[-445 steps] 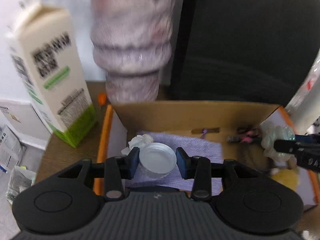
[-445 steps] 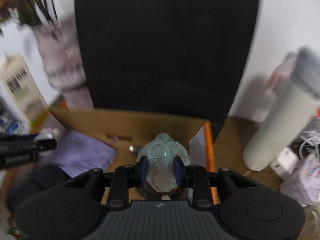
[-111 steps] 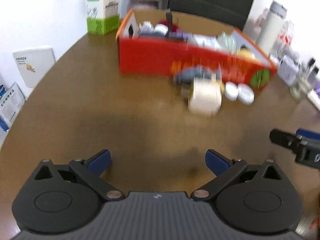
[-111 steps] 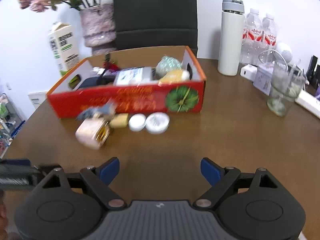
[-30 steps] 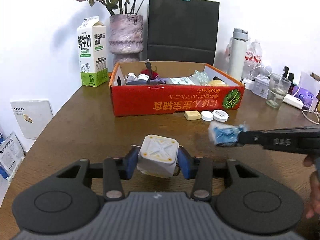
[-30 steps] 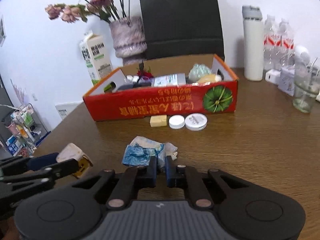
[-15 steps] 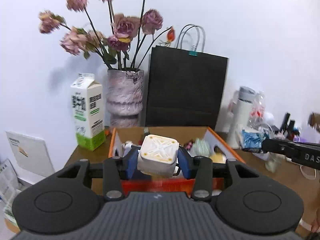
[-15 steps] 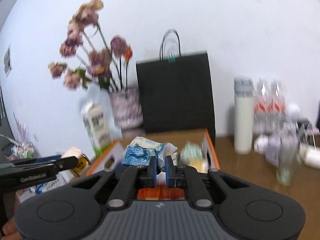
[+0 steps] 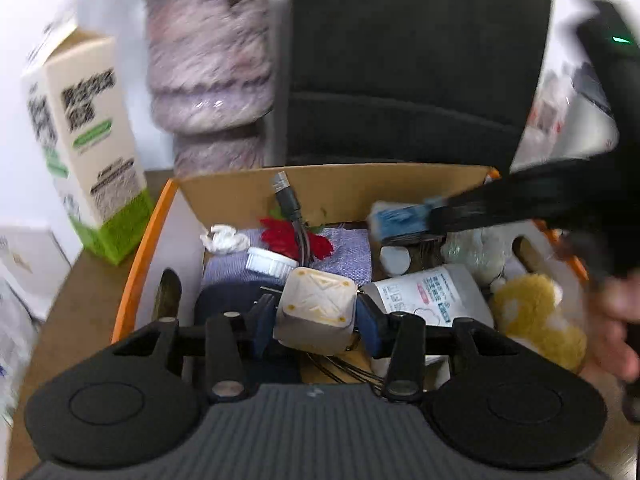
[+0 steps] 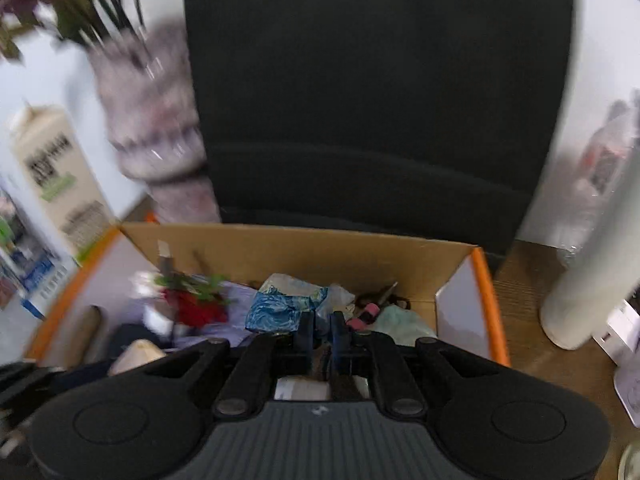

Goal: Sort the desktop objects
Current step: 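Carry the charger and blue packet into the box while both tools open, then withdraw both tools from the box back over the table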

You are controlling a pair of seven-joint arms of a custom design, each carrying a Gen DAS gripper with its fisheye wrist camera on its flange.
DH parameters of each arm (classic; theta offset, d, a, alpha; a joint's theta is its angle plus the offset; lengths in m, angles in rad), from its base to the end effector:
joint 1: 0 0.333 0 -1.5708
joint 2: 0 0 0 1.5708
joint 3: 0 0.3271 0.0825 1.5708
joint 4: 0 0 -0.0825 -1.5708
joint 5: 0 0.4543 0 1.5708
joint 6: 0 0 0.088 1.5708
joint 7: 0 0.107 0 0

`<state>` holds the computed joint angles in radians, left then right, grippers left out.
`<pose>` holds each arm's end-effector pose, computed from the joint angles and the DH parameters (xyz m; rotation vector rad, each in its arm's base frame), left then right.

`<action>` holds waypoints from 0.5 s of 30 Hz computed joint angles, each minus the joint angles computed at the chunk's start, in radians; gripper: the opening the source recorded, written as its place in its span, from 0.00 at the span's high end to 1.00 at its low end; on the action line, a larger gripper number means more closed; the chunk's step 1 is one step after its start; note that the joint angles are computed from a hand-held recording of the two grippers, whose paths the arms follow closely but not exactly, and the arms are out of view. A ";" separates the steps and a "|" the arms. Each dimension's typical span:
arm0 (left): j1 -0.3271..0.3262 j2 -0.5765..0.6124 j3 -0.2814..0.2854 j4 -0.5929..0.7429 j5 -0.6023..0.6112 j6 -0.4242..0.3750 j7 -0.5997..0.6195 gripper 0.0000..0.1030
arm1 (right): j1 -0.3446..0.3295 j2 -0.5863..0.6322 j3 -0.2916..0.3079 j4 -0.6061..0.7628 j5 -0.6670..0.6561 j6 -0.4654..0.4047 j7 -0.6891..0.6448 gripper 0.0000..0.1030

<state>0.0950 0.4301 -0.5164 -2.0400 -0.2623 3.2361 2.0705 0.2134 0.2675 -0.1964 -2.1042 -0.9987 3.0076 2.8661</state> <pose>0.6531 -0.2407 0.3038 -1.2882 2.2219 -0.9868 0.6504 0.0752 0.3009 -1.5257 2.0674 -0.7222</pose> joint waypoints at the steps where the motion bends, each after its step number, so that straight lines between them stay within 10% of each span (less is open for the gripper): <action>1: 0.005 0.008 -0.003 0.007 0.009 -0.003 0.010 0.55 | -0.021 0.024 0.027 0.014 0.051 -0.005 -0.054 0.91; 6: 0.038 0.050 -0.021 0.026 0.024 -0.006 0.057 0.46 | 0.016 0.084 -0.012 0.035 0.103 -0.033 -0.052 0.76; 10: -0.094 0.012 0.114 0.048 0.010 -0.072 0.011 0.33 | -0.028 0.041 0.045 -0.014 0.238 -0.025 -0.133 0.45; 15: 0.025 -0.047 0.010 0.081 -0.148 -0.230 0.064 0.19 | 0.041 -0.071 0.004 -0.072 0.115 -0.104 -0.066 0.37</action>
<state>0.1203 0.3835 -0.5069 -1.9590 -0.4106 3.0060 2.1343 0.2548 0.1969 -0.1921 -2.1764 -0.8833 2.9035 2.8001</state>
